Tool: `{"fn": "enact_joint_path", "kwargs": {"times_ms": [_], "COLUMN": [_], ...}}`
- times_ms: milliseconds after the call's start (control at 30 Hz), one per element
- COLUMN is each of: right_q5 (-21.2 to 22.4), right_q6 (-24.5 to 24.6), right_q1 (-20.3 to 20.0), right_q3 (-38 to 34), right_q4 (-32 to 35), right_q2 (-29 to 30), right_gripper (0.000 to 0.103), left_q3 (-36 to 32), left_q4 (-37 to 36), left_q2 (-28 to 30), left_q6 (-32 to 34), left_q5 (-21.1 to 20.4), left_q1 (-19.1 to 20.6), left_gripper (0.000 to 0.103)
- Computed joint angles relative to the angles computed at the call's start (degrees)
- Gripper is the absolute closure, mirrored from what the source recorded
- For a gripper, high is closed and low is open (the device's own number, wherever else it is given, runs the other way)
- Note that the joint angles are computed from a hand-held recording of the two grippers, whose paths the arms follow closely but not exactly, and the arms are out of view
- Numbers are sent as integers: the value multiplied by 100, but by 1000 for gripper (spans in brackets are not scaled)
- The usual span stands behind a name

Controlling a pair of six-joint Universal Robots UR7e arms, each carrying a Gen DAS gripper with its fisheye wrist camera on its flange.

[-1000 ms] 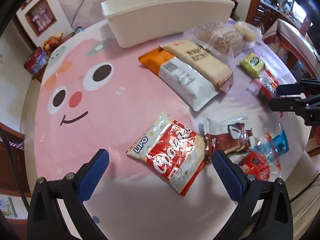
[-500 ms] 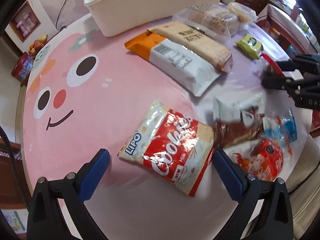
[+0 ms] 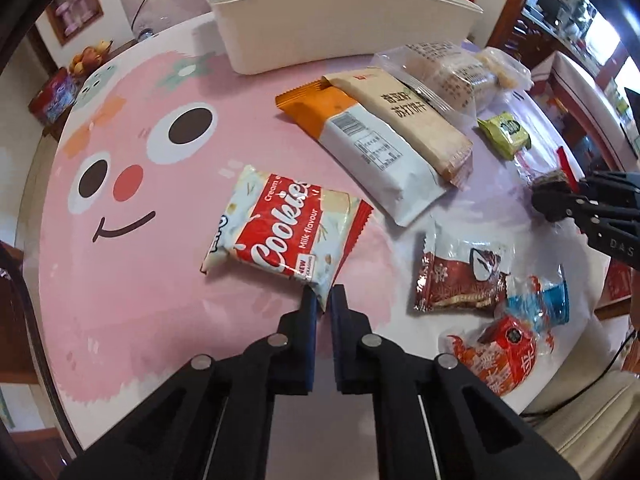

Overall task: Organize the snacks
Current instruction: 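Grasp the dark candy packet with the right tool, then carry the candy packet into the white bin and open the right tool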

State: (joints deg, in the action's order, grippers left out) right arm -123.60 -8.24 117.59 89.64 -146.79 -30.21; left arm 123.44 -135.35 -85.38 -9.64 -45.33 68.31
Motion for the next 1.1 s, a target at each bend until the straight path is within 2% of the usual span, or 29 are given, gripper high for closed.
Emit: {"fn": "enact_joint_path", "kwargs": {"times_ms": [167,400,867,1100], "right_q5": [148,459,739,757], "right_q6": [12,-68,-681,-861], "right_q1": [4,110,419,480], "right_q3": [30,32,-531,-937], "right_q4": [-22,-171,-575,-631], "right_q2": [-72,-166,-129,-7], "right_gripper": [85,85,85,85], "left_q3": [73,225,-163,-591], "left_q4": [-302,-629,-967,-1054], "left_q2": [-107,-395,-457,-251], "left_q6": [-179,-354,21,309], "left_q5": [-70,23,454,652], "left_q1": [43,-298,-1079,-1221], "left_gripper": [103,103,103,103]}}
